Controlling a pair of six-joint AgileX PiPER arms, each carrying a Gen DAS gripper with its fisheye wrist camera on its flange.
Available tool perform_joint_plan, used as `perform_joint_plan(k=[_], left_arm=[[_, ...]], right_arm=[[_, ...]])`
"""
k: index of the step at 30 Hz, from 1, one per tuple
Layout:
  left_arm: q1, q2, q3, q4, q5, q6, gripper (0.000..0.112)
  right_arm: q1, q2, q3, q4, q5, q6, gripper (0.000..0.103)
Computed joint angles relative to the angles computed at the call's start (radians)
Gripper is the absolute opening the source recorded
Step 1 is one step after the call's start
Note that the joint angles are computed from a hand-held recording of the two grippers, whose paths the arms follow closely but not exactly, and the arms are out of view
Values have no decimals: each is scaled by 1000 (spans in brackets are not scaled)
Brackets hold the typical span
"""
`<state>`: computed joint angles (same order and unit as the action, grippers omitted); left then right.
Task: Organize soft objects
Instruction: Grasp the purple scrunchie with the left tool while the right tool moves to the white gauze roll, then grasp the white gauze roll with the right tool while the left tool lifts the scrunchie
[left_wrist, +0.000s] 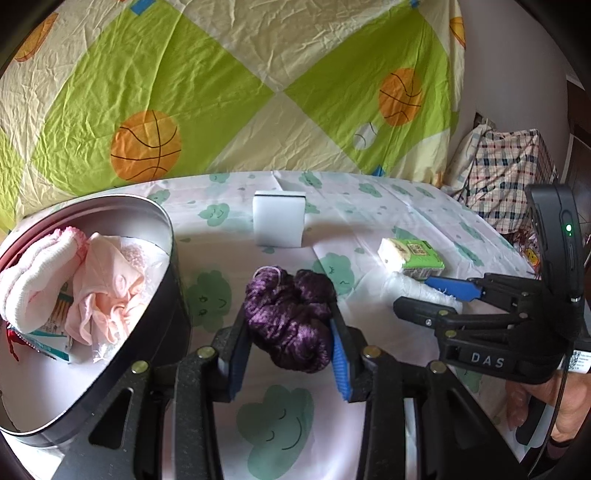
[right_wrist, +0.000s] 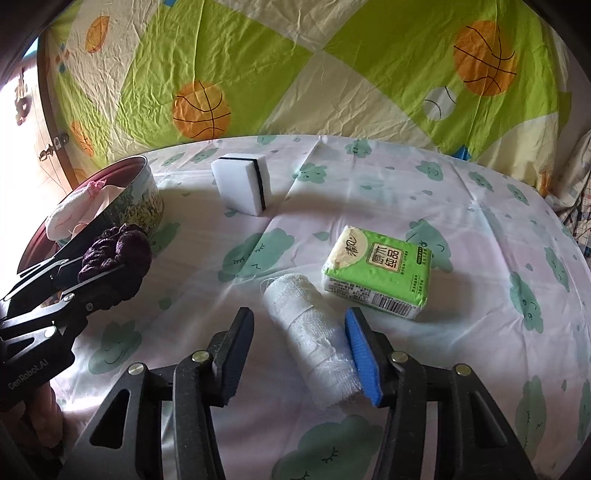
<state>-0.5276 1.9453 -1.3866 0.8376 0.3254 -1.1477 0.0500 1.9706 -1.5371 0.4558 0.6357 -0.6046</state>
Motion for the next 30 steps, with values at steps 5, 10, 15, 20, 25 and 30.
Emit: perform_joint_plan(k=[5,10,15,20,25,30], left_arm=[[-4,-10,19,80,-3,-91,37],[-1,-16,25,92,-8,-102,37],[-7,-25,41,196,-5,-211,37],[-14,-36,60,292,4,-308,37],[-22,-42,69,348,17,-369,37],[-32,-50,82,426,33,-449,37]], right_arm=[[-4,-3,3,11,1,-6,40],[6,3,-7,-28,3,25,40],[1,-10,12,7,-11,-10,35],[5,-63,90,58,-99,-76,34],[0,-123,175,178,-189,-201,34],[-19,-204,297,510,-289,-517,34]])
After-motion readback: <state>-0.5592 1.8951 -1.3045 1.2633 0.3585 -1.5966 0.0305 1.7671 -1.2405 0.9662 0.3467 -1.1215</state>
